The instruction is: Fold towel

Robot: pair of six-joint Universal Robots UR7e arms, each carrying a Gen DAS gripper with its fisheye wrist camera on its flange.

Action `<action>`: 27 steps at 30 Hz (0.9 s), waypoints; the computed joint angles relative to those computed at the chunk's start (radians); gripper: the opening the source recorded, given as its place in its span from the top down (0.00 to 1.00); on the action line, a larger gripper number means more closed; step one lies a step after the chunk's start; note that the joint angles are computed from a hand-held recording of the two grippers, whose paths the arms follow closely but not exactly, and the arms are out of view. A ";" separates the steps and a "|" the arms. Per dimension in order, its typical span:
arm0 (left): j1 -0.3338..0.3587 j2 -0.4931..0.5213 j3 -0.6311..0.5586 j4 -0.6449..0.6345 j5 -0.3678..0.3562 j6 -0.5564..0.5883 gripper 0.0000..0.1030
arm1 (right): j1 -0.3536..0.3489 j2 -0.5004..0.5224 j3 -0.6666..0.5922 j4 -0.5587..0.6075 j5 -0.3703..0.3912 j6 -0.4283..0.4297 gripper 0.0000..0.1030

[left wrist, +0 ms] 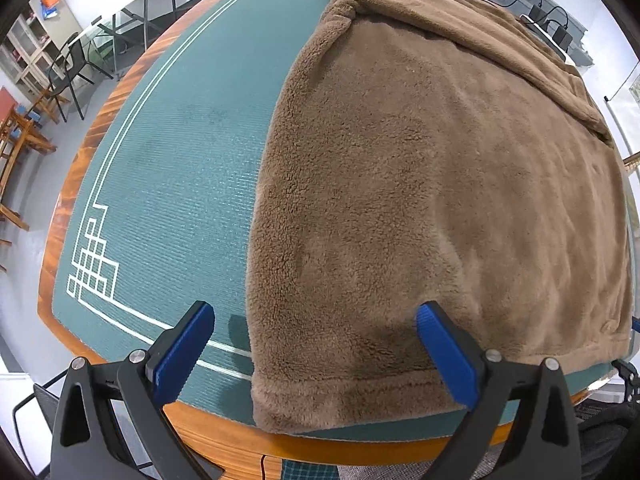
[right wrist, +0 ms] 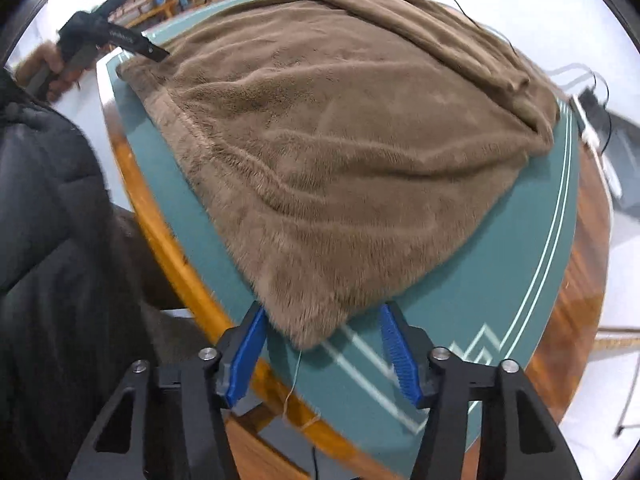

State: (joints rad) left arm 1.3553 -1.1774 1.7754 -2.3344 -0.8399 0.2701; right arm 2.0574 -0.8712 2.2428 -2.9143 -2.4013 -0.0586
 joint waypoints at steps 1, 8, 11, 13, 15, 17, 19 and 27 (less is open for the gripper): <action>0.000 0.001 -0.002 -0.001 0.001 0.000 0.01 | 0.002 0.011 -0.010 -0.002 -0.012 -0.010 0.58; 0.004 -0.005 -0.004 -0.023 -0.005 0.006 0.01 | 0.000 0.004 -0.055 -0.148 -0.042 -0.037 0.80; 0.003 -0.015 -0.001 -0.043 -0.021 0.022 0.01 | -0.025 0.001 -0.093 -0.250 -0.050 -0.063 0.86; 0.003 -0.027 0.008 -0.058 -0.036 0.042 0.01 | -0.040 0.016 -0.119 -0.280 -0.051 -0.085 0.86; 0.001 -0.052 0.028 -0.076 -0.051 0.076 0.01 | -0.054 0.032 -0.134 -0.296 -0.068 -0.118 0.86; -0.002 -0.084 0.059 -0.090 -0.053 0.105 0.01 | -0.073 0.058 -0.157 -0.294 -0.068 -0.128 0.86; -0.001 -0.103 0.077 -0.100 -0.054 0.129 0.01 | -0.085 0.062 -0.169 -0.283 -0.068 -0.132 0.86; -0.022 -0.229 0.208 -0.083 -0.059 0.133 0.01 | -0.117 0.076 -0.195 -0.264 -0.070 -0.108 0.86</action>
State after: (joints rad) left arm 1.3330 -1.4060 1.9831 -2.4171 -0.8990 0.4027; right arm 1.9403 -0.7955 2.0482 -3.1782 -2.4716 -0.1664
